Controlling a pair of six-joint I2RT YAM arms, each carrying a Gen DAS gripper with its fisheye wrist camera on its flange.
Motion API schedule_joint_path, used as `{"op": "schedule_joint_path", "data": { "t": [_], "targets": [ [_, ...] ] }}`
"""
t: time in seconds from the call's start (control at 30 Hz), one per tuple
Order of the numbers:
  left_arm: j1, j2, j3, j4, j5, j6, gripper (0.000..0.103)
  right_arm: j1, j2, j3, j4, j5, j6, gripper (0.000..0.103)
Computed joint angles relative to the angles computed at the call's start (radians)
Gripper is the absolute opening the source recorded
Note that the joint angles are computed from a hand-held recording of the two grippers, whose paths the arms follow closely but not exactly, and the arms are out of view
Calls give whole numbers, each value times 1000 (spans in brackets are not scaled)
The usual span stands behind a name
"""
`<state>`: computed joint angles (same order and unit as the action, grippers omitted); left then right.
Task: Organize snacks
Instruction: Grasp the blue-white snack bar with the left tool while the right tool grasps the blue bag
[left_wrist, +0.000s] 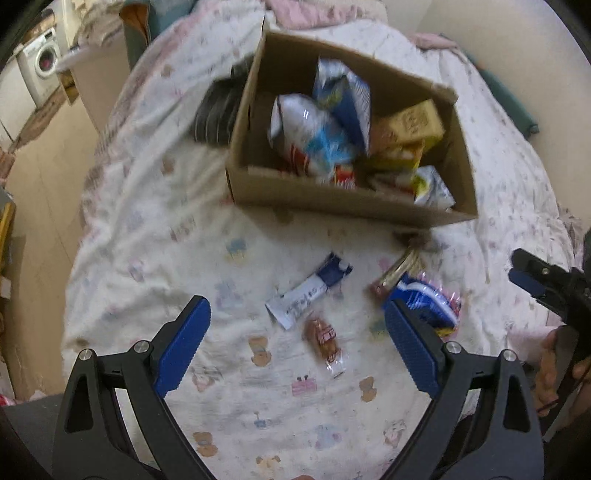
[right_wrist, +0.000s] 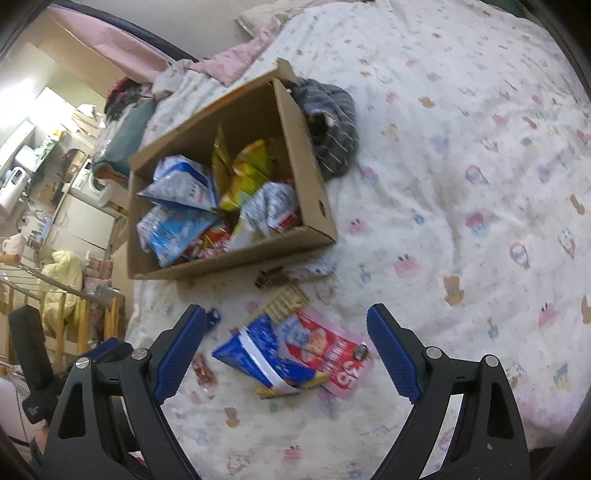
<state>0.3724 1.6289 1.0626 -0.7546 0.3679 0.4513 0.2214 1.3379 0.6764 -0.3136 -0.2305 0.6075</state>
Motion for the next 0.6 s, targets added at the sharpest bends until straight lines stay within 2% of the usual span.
{"op": "schedule_joint_path", "data": {
  "t": [0.13, 0.23, 0.43, 0.53, 0.6],
  "targets": [
    [-57, 73, 23, 40, -42, -37, 94, -13, -16, -13, -4, -8, 4, 91],
    [-164, 197, 106, -37, -109, 53, 94, -33, -18, -11, -14, -7, -5, 91],
    [-312, 241, 24, 138, -285, 84, 93, -89, -14, -24, -23, -43, -23, 91],
    [-334, 273, 30, 158, -308, 86, 86, -91, 15, -20, -34, -66, -47, 91],
    [-330, 292, 53, 145, -303, 75, 74, -66, 59, -2, -52, -74, -73, 91]
  ]
}}
